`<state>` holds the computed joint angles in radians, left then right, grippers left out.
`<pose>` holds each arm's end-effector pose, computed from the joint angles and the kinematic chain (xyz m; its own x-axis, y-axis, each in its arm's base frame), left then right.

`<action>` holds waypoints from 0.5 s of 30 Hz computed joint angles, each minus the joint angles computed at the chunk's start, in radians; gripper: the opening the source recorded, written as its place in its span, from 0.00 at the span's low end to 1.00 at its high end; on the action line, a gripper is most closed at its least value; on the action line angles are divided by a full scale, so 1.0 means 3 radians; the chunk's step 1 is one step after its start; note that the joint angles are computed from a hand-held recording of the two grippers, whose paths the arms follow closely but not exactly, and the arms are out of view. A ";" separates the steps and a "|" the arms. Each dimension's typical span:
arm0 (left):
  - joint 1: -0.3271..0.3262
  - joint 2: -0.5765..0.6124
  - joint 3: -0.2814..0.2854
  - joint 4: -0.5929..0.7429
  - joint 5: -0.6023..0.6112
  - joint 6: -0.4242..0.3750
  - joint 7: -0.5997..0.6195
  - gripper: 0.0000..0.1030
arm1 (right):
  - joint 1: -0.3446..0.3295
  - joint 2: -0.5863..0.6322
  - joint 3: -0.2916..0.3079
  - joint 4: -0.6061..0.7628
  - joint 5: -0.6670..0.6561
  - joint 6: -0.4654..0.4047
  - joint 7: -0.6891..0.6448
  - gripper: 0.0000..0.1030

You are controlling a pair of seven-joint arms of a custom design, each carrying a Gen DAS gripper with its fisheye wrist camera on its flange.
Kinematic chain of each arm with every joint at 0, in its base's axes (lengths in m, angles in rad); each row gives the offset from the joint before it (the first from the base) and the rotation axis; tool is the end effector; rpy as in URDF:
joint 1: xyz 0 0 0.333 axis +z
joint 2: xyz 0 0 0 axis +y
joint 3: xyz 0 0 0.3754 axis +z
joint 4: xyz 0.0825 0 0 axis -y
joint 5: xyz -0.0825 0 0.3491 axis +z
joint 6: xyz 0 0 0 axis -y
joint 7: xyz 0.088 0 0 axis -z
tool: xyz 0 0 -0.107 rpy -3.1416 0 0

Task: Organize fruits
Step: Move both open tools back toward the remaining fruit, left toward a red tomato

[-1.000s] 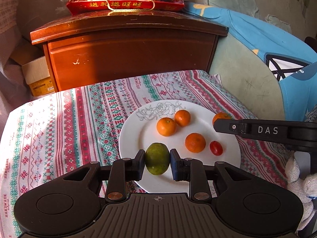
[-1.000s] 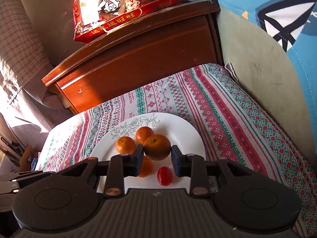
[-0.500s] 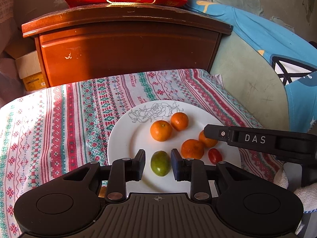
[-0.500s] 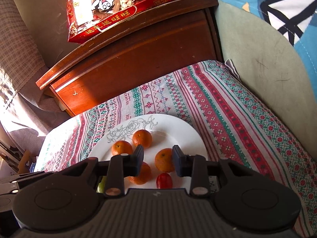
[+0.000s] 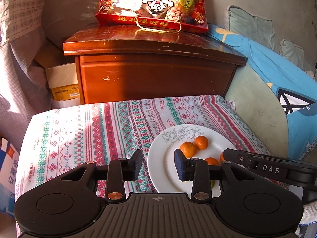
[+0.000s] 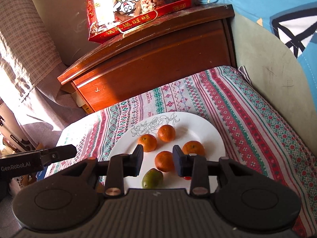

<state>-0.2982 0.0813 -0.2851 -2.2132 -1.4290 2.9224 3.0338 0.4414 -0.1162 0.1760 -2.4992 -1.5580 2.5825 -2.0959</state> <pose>0.4758 -0.2357 0.4562 -0.6877 -0.7120 0.1419 -0.5543 0.3887 -0.7360 0.3423 0.2664 0.4181 -0.4216 -0.8157 -0.3960 -0.4543 0.5680 -0.6863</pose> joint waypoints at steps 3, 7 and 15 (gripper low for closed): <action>0.0042 -0.0052 0.0044 -0.0064 0.0078 -0.0029 -0.0103 0.34 | 0.0030 0.0025 0.0023 0.0025 0.0004 0.0020 -0.0032 0.33; 0.0105 -0.0123 0.0100 -0.0147 0.0103 -0.0041 -0.0164 0.34 | 0.0083 0.0046 0.0057 0.0048 0.0015 0.0019 -0.0050 0.33; 0.0209 -0.0197 0.0188 -0.0295 0.0065 -0.0031 -0.0079 0.34 | 0.0224 0.0086 0.0141 0.0087 0.0090 -0.0017 -0.0041 0.34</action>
<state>-0.2356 0.0222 -0.2288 -2.3017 -1.4096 2.9130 3.0102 0.5085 -0.0906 0.2184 -2.4732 -1.5310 2.5775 -2.1082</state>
